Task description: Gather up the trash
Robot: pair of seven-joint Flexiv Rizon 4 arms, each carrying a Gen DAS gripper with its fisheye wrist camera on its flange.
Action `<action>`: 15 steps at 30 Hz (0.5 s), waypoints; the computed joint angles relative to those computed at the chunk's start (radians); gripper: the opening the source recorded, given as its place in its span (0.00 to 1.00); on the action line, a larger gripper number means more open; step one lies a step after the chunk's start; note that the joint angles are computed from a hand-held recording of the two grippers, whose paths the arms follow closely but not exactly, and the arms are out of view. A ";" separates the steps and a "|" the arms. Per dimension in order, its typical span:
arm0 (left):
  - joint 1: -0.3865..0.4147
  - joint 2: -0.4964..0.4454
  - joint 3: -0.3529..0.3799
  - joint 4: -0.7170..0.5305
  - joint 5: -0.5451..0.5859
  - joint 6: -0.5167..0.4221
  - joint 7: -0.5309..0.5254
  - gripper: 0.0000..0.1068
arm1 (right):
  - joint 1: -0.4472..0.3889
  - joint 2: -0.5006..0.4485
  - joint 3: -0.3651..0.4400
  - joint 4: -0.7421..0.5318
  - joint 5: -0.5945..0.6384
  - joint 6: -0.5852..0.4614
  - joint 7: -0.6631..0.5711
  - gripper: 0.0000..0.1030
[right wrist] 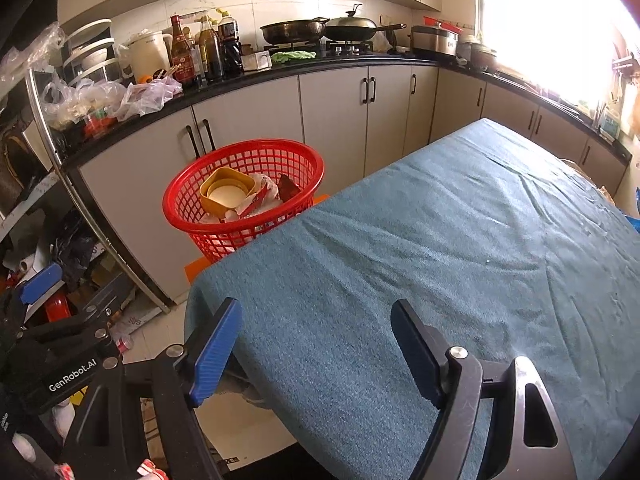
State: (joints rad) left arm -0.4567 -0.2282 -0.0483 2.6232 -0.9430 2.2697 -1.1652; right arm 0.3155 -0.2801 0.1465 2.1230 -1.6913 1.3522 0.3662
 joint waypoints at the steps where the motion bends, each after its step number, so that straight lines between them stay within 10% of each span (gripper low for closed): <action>1: 0.000 0.001 0.000 -0.001 -0.002 -0.003 0.001 0.96 | 0.001 0.000 0.001 0.001 0.001 -0.001 -0.001 0.79; 15: 0.016 0.017 0.008 0.006 0.031 -0.046 -0.017 0.96 | 0.031 0.003 0.001 0.006 0.041 -0.022 -0.038 0.80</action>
